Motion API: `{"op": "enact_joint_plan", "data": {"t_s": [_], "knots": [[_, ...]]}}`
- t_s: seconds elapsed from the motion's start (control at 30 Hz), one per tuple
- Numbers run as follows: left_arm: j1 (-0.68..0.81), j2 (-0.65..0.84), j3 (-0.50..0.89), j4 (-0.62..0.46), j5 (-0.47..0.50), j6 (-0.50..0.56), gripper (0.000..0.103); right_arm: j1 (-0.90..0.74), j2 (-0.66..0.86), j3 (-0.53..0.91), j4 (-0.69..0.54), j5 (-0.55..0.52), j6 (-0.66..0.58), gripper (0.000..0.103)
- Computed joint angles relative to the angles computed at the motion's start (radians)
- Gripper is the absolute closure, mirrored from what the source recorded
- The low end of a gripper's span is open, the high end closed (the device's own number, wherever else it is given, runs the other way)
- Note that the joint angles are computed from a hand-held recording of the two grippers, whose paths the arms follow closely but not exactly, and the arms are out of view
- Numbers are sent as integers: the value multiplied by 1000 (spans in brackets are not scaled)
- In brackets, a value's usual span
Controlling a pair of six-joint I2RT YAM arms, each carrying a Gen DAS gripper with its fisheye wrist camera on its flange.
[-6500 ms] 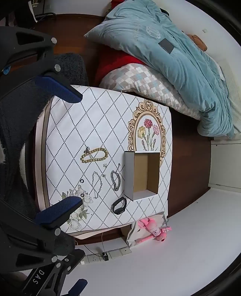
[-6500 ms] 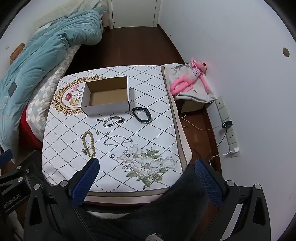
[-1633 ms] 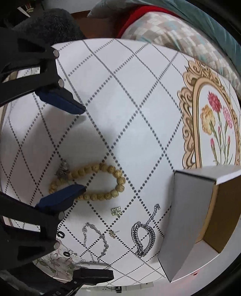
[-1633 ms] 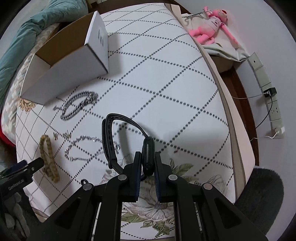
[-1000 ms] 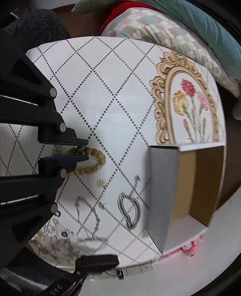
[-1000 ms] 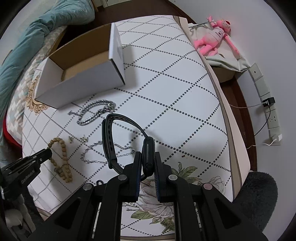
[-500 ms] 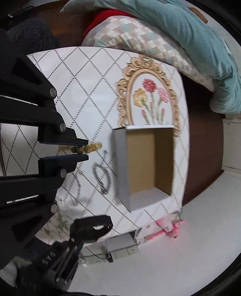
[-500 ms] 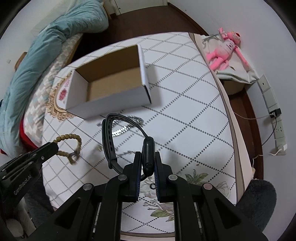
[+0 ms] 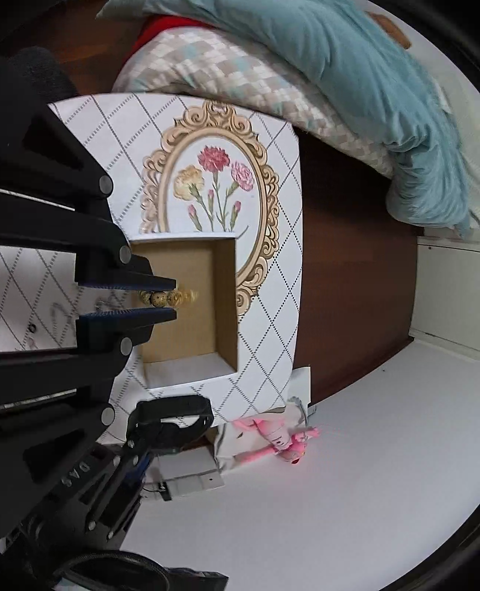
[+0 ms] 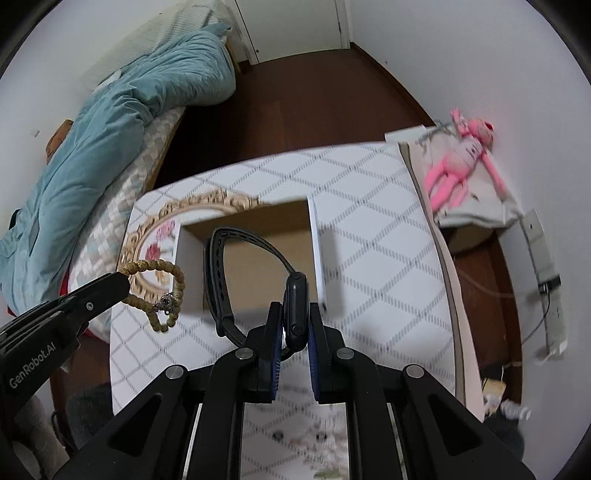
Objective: Organize jewelry
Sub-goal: 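Carry the bead bracelet in the left gripper and the watch in the right gripper to the box, then open the left gripper over the box while the right gripper releases the watch inside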
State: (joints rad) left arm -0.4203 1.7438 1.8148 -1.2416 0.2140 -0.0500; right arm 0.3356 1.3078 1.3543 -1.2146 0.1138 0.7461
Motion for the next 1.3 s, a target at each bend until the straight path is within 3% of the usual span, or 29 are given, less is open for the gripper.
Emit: {"op": "enact_joint_plan", "data": {"t_s": [0.3,0.43,0.5,0.53,0.6,0.73,0.83,0.9,0.97,1.07,1.3], "knots": [[25,279,233,-102,47,9,96,-89,239,51,111,-105,-109,90],[31,333,285,-140,36,-15,95,-106,320,49,130,-149,-135,89],[32,327,277,-133,10,-17,84,-113,329,40,133,-165,-135,78],[33,314,261,-120,-4,-17,78,-112,323,32,137,-160,-128,74],[36,278,215,-82,-33,-20,43,-113,290,17,139,-143,-118,65],[44,191,90,12,-99,-6,30,-95,243,32,106,-82,-102,54],[51,112,-44,110,-140,4,18,-79,212,28,80,-30,-89,36],[56,77,-113,159,-153,8,3,-58,202,14,65,18,-85,16],[57,45,-179,204,-158,9,1,-40,198,-7,61,49,-85,6],[47,12,-254,250,-187,9,0,-12,198,-41,69,82,-91,1],[31,-49,-341,300,-228,2,0,16,164,-110,105,145,-74,0]]}}
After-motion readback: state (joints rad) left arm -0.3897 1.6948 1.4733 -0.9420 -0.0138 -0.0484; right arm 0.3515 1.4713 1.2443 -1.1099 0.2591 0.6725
